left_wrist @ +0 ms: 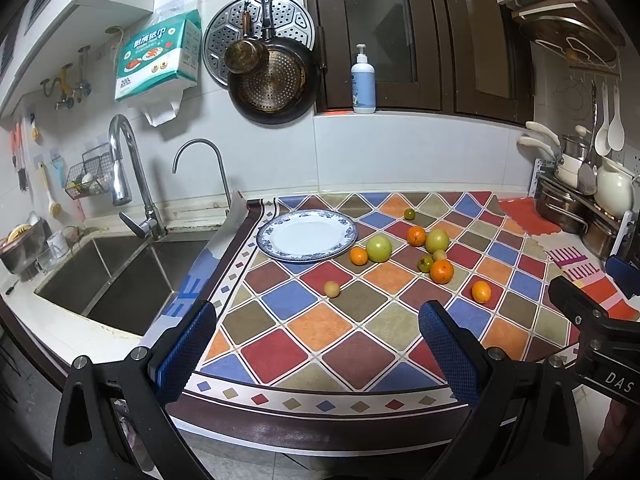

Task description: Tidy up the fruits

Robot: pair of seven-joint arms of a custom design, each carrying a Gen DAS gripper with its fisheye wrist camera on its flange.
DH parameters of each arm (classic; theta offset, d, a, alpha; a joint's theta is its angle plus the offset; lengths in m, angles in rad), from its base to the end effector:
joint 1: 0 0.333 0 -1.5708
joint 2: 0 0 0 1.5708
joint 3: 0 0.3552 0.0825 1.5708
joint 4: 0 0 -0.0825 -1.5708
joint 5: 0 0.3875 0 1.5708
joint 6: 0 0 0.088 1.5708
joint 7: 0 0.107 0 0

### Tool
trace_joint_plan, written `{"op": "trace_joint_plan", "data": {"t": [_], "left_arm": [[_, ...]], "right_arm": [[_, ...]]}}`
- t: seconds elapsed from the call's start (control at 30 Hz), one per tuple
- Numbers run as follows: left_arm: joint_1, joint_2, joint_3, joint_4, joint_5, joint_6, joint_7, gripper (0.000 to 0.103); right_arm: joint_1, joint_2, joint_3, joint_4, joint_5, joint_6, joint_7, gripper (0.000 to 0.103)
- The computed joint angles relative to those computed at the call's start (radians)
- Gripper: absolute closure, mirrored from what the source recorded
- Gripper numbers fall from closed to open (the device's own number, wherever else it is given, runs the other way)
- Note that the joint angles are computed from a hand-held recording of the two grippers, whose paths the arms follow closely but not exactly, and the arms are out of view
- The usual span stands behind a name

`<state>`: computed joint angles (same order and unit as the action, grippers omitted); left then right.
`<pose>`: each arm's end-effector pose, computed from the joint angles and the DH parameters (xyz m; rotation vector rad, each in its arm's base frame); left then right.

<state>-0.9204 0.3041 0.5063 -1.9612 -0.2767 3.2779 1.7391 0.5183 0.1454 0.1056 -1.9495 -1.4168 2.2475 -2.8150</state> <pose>0.6045 -0.2767 0.5040 -1.2669 1.8914 -1.0386 0.5253 0.3400 0.4784 -1.2633 1.8576 -1.1818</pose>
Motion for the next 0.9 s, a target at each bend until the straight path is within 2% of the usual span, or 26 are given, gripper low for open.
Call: {"op": "trace_joint_plan", "data": {"t": [0.13,0.9], "left_arm": [[-0.013,0.003,0.014,0.000,-0.002,0.001,-0.002,0.000],[0.023,-0.002,-0.021,-0.001,0.002,-0.001,0.006,0.000]], "right_arm": [[0.000,0.002,0.000,0.002,0.001,0.002,-0.001,0.001],[0.000,0.006,-0.004,0.008,0.005,0.010,-0.007,0.001]]}}
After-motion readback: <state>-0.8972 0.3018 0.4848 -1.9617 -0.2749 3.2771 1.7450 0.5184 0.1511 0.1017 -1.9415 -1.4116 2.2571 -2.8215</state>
